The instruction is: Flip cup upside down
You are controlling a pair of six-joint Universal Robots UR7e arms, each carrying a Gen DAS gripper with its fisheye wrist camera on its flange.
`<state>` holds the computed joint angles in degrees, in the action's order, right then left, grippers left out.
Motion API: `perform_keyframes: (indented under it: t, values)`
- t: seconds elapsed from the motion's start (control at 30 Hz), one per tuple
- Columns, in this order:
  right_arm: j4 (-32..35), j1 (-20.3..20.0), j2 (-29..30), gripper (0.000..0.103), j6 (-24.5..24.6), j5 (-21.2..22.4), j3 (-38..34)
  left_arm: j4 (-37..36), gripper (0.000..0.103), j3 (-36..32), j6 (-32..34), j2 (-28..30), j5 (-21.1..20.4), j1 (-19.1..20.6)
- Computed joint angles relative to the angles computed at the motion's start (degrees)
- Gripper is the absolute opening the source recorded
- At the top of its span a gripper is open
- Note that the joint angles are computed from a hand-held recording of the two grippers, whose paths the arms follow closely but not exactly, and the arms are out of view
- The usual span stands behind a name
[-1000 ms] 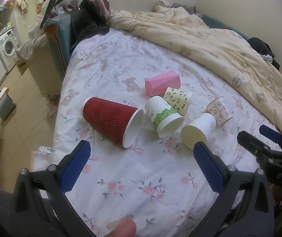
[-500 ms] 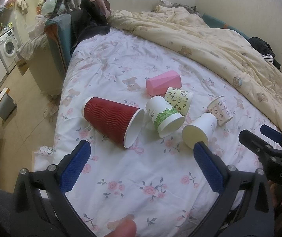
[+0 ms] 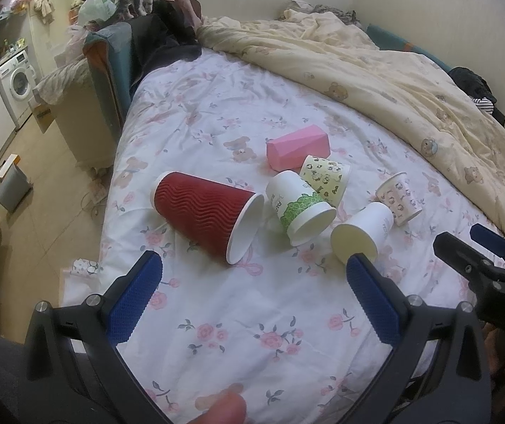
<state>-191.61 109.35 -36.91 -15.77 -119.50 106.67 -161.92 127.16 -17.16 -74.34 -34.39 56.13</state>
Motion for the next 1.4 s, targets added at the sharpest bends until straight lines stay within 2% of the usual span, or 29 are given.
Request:
perform_keyframes:
  t: [0.4,0.53,0.67,0.83,0.93,1.1,1.23,1.4]
  values:
    - [0.9,-0.1,-0.2,0.103,0.4,0.2,-0.2,1.0,0.103,-0.7,-0.1,0.0,-1.0,-0.2]
    - [2.7,0.0,-0.6,0.103,0.3,1.0,-0.9,3.9,0.103,-2.8,-1.0,-0.3,-2.3,0.4]
    - [3.9,0.3,-0.5,0.103,-0.6,1.2,-3.6,5.3,0.103,-6.0,0.4,0.8,-1.6,1.6]
    - [15.1,-0.3,-0.1,0.103,0.3,4.0,-10.9,8.6,0.103,-11.2,1.5,2.7,-1.6,3.5]
    - [25.6,-0.9,1.3,0.103,0.9,5.1,-17.7,12.9,0.103,-14.8,1.9,4.6,-0.4,5.0]
    - [45.7,-1.1,7.2,0.103,0.5,2.9,-33.0,21.1,0.103,-19.7,-1.6,6.0,-1.2,8.0]
    - [62.5,0.0,15.2,0.101,-4.6,-2.8,-47.8,27.8,0.103,-22.6,-6.7,6.3,-5.0,10.3]
    - [76.3,1.7,26.5,0.101,-13.5,-10.0,-66.1,31.1,0.103,-24.0,-9.2,6.9,-6.5,11.2]
